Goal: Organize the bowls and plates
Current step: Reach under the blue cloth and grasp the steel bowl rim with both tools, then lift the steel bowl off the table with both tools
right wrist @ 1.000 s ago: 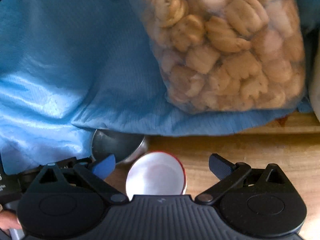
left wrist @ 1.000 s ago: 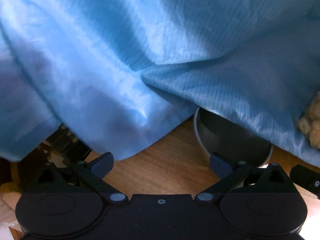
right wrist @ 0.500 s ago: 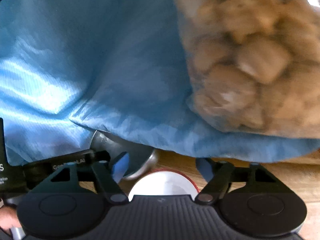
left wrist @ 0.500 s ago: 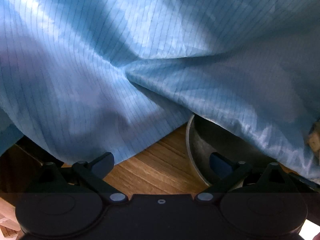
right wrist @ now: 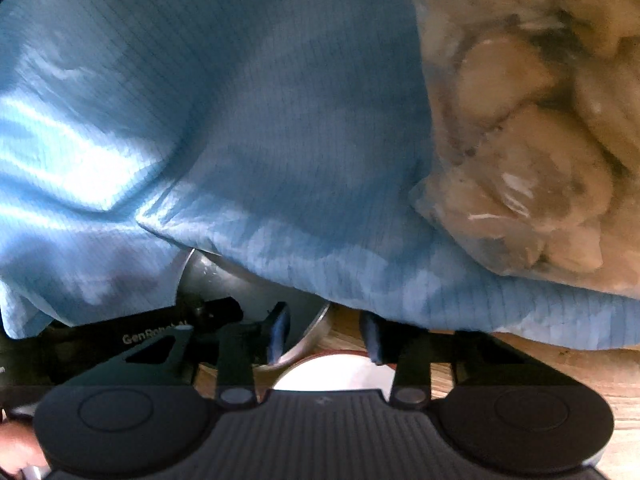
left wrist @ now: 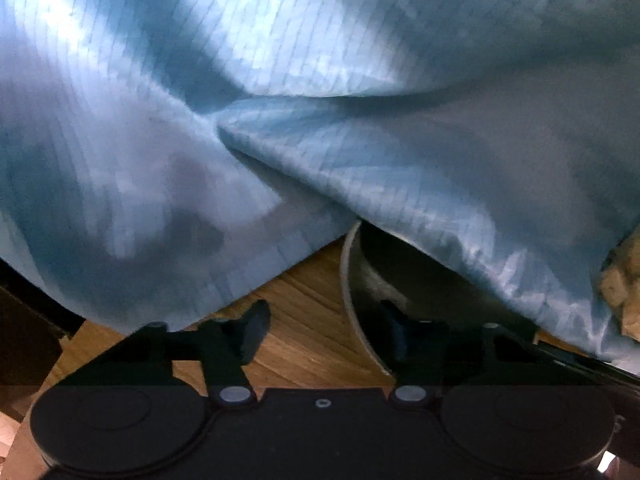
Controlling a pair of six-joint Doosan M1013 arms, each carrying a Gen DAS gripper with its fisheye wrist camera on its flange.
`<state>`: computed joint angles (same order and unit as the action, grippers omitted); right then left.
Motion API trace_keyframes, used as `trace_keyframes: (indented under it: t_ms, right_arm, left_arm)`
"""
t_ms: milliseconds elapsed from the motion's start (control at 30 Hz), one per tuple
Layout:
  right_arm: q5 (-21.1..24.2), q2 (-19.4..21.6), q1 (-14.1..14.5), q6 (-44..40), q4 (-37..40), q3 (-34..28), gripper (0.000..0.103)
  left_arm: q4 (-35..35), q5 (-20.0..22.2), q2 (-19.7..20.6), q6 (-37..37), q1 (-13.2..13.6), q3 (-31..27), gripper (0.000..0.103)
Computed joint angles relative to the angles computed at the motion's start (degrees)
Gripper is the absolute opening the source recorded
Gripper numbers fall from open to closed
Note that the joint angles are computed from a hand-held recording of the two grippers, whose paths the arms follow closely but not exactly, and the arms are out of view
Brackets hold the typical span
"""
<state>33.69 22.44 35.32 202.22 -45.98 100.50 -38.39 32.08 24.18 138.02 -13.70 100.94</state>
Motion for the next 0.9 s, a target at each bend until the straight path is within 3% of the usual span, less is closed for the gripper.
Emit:
trace_keyframes:
  t_ms: [33, 100, 167, 433, 700, 900]
  right_arm:
    - [-0.51, 0.04, -0.12, -0.2, -0.08, -0.05, 0.032]
    - [-0.46, 0.26, -0.21, -1.28, 0.72, -0.52, 0.031]
    - [-1.08, 0.32, -0.34, -1.67, 0.83, -0.66, 0.03]
    - [-2.31, 0.55, -0.09, -4.36, 2.72, -1.7, 0.028]
    - [-3.08, 1.79, 0.8, -8.07, 5.76, -4.04, 0.029]
    - [-1.71, 2.08, 2.36, -9.81, 6.73, -5.49, 0.028]
  left_arm:
    - [-1.49, 0.96, 0.12, 1.21, 0.26, -0.1, 0.047]
    - [-3.65, 2.65, 0.3, 2.98, 0.62, -0.34, 0.029]
    - [-4.06, 3.21, 0.13, 3.73, 0.64, -0.23, 0.021]
    - [-4.15, 3.49, -1.19, 3.28, 2.0, 1.19, 0.021]
    - [-6.6, 5.12, -1.95, 4.99, 5.14, 1.78, 0.022]
    - [-9.38, 5.22, -3.88, 10.16, 7.0, 3.67, 0.021]
